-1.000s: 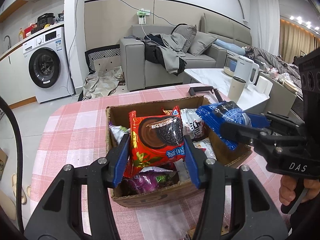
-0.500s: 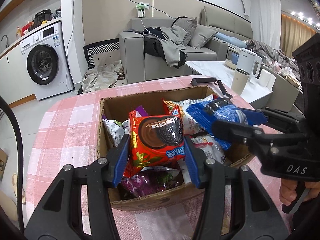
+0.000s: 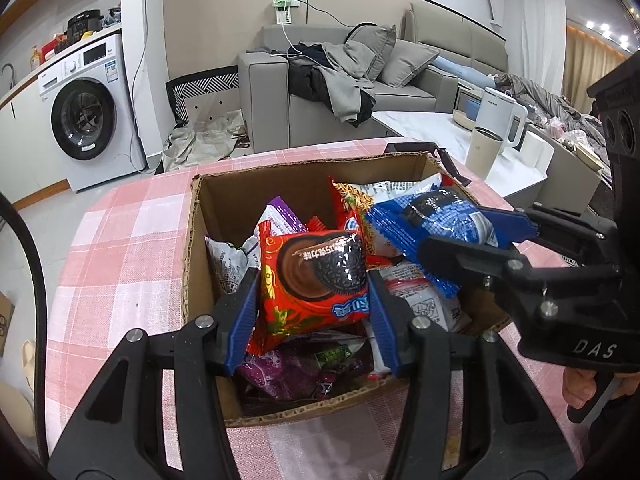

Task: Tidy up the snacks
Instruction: 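Lower both packs into the box and open both grippers, then withdraw both grippers from the box toward the remaining packs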

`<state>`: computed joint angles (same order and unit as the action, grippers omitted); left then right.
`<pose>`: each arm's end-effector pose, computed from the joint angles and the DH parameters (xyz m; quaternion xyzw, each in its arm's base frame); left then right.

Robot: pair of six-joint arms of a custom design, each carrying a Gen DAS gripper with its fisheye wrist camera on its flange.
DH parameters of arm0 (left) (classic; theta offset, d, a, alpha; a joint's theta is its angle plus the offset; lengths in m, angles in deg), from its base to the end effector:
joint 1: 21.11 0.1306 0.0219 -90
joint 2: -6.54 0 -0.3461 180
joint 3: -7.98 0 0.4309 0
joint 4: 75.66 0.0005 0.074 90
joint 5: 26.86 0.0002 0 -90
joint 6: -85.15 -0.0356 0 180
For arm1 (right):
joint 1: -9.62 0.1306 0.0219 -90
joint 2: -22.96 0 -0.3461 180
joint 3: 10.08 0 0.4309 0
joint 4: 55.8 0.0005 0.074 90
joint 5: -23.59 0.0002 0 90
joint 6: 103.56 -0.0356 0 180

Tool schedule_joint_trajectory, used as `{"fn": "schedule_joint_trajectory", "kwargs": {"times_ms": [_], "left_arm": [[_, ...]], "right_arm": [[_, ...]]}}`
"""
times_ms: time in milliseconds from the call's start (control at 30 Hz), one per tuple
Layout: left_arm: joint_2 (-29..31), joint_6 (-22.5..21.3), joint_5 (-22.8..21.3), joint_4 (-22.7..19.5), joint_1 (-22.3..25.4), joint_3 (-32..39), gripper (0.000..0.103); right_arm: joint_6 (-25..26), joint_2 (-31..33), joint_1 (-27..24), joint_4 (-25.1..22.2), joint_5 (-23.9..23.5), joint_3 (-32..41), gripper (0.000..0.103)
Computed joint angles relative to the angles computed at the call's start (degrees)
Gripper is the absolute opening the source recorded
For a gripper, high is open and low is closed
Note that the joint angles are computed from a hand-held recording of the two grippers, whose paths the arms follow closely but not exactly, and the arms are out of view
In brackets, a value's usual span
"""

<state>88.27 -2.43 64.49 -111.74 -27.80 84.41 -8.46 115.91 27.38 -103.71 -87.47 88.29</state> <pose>0.4798 -0.0576 0.3607 0.0388 0.9105 -0.0434 0.4095 0.5178 0.1787 0.4444 -0.2505 0.8674 0.2099 0.3752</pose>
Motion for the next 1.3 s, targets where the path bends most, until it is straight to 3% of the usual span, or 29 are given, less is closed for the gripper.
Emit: {"fn": "schedule_joint_trajectory", "kwargs": {"times_ms": [200, 267, 367, 433, 567, 667, 767, 1100, 1300], "left_arm": [[0.7, 0.2, 0.6, -0.7, 0.3, 0.8, 0.049], [0.2, 0.2, 0.6, -0.8, 0.3, 0.5, 0.055], [-1.4, 0.6, 1.1, -0.9, 0.3, -0.3, 0.071], [-3.3, 0.9, 1.7, -0.5, 0.4, -1.3, 0.081], [-6.5, 1.4, 1.2, -1.8, 0.4, -2.7, 0.086], [-9.9, 2.5, 0.5, -2.2, 0.7, -4.6, 0.103], [-13.7, 3.1, 1.0, -2.5, 0.9, -7.0, 0.102], [-23.4, 4.5, -1.9, -7.0, -0.7, -14.4, 0.102], [-24.6, 6.5, -2.9, -8.5, -3.1, -16.8, 0.102]], "right_arm": [[0.7, 0.8, 0.3, -0.9, 0.6, 1.3, 0.052], [0.3, 0.5, 0.2, -0.6, 0.6, 1.1, 0.053], [1.1, -1.3, 0.0, 0.8, -0.3, -0.1, 0.056], [1.4, -2.6, -0.2, 1.5, 0.5, -0.9, 0.071], [1.4, -5.1, -0.9, 2.0, 0.6, -2.6, 0.087], [1.1, -6.6, -1.5, 0.9, 1.5, -3.4, 0.098], [0.8, -8.2, -2.2, 0.0, 1.7, -4.7, 0.102], [1.4, -13.5, -4.7, -2.2, 2.7, -10.2, 0.103], [1.7, -15.7, -6.5, -3.9, 3.4, -12.4, 0.103]]}}
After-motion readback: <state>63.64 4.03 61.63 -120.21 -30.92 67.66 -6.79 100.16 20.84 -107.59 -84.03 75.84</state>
